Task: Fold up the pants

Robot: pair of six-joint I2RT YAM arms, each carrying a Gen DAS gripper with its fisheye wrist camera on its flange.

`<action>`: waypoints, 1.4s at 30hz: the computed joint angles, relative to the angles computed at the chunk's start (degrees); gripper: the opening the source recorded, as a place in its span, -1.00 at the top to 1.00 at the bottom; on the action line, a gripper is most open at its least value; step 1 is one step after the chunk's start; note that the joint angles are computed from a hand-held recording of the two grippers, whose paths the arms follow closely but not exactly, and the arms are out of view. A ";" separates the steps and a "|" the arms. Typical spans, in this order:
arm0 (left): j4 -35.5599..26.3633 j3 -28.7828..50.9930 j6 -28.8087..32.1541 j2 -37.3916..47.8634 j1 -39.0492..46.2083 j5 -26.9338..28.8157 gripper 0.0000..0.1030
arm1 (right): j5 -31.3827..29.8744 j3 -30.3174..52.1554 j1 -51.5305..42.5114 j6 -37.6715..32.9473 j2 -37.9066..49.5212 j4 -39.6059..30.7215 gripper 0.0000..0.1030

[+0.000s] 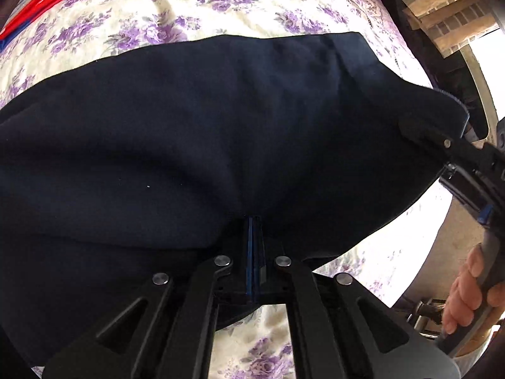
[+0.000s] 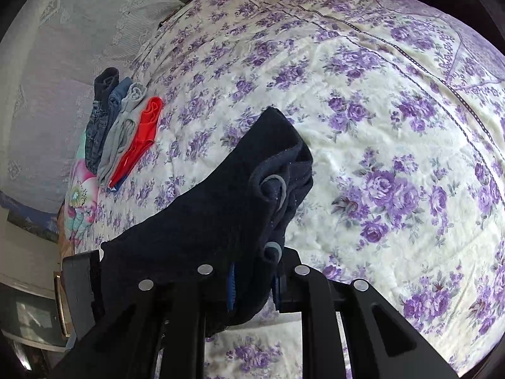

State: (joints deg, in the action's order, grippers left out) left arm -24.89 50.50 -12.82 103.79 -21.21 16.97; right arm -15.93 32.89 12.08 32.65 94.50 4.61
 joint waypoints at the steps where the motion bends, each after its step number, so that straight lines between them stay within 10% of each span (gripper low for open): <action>1: 0.38 -0.15 0.36 0.51 0.26 0.09 1.00 | 1.60 1.00 1.45 -0.55 -0.50 -1.27 0.66; 10: -10.67 -9.34 13.62 -18.08 23.96 9.50 1.00 | 9.23 12.56 14.07 -9.54 -5.82 -14.38 0.66; 14: -15.85 -9.71 27.55 -22.90 46.17 3.01 1.00 | 12.30 17.94 20.51 -11.87 -4.29 -17.65 0.66; 26: -12.81 -1.65 45.81 -2.96 85.04 1.75 0.97 | 13.50 40.25 44.62 -22.28 26.30 -20.58 0.64; 30: -10.16 -6.44 43.71 -5.92 83.08 2.05 0.97 | 16.84 43.57 48.37 -19.51 31.61 -21.14 0.04; 37: -12.08 -5.50 48.61 -3.88 88.11 5.98 0.97 | 4.02 41.03 43.78 -19.77 19.03 -28.61 -0.33; 38: -12.96 -4.82 49.13 -3.08 88.95 6.65 0.97 | 4.43 40.45 43.04 -19.44 18.30 -28.43 -0.26; 40: -14.16 -3.98 50.28 -1.96 90.15 7.53 0.97 | 4.63 41.69 41.48 -19.56 19.95 -30.08 0.70; 42: -15.31 -3.09 51.75 -0.99 91.31 7.91 0.97 | 3.16 43.66 40.36 -17.89 23.87 -30.86 0.91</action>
State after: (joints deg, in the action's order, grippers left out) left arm -40.20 47.41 38.92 102.80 70.09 24.89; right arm -12.77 76.54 52.44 14.77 118.36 -26.25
